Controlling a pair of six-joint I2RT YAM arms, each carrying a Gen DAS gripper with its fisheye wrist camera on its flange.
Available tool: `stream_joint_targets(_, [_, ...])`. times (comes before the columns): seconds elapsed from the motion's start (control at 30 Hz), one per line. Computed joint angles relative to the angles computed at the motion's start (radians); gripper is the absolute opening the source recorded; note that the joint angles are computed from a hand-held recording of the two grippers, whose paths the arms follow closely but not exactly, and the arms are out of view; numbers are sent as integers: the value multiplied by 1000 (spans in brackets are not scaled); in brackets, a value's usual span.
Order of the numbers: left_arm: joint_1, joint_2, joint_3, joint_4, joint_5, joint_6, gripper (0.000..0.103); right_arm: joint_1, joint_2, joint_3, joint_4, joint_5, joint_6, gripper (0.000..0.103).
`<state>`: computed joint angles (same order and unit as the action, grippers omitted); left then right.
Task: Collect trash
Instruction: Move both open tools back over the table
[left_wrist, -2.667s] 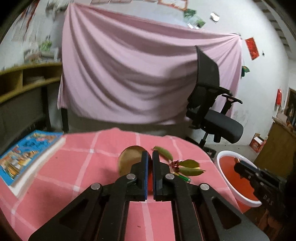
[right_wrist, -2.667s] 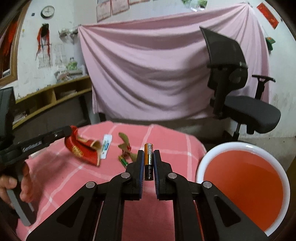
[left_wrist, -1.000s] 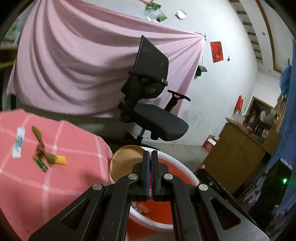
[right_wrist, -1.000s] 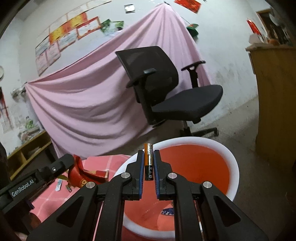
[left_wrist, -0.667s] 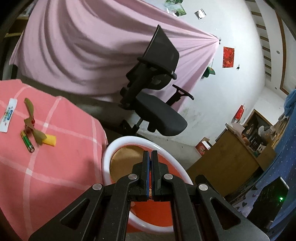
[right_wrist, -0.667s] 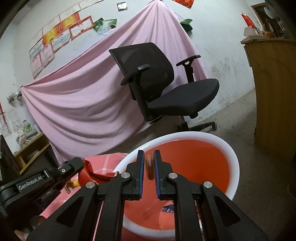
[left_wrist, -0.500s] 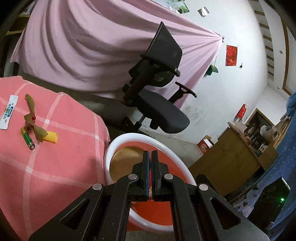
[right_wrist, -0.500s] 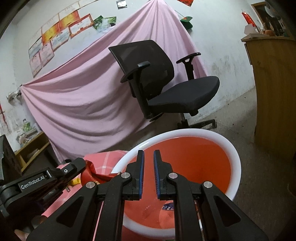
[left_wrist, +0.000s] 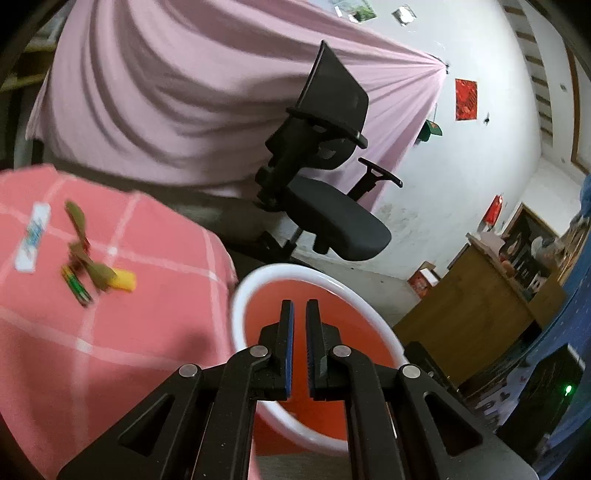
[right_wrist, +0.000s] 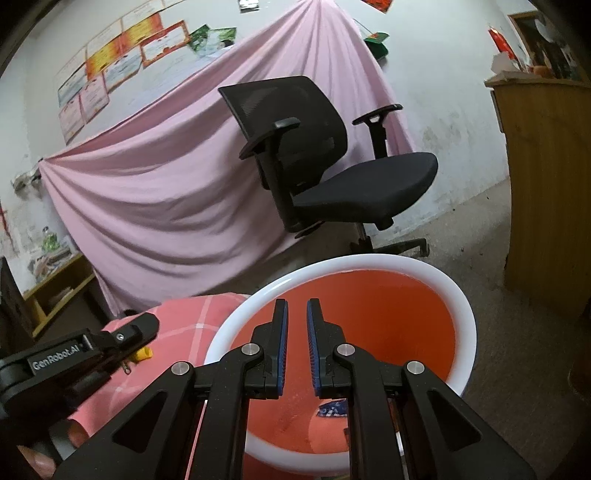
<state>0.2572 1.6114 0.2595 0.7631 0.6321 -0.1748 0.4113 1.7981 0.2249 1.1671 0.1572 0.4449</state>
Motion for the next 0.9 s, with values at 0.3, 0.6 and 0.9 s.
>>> stream_joint_targets(0.3, [181, -144, -81, -42, 29, 232, 13, 103, -29, 3, 34, 80, -38, 10])
stream_joint_targets(0.6, [506, -85, -69, -7, 208, 421, 29, 272, -60, 88, -20, 192, -82, 28])
stream_joint_targets(0.9, [726, 38, 12, 108, 309, 397, 59, 398, -40, 187, -24, 296, -95, 68])
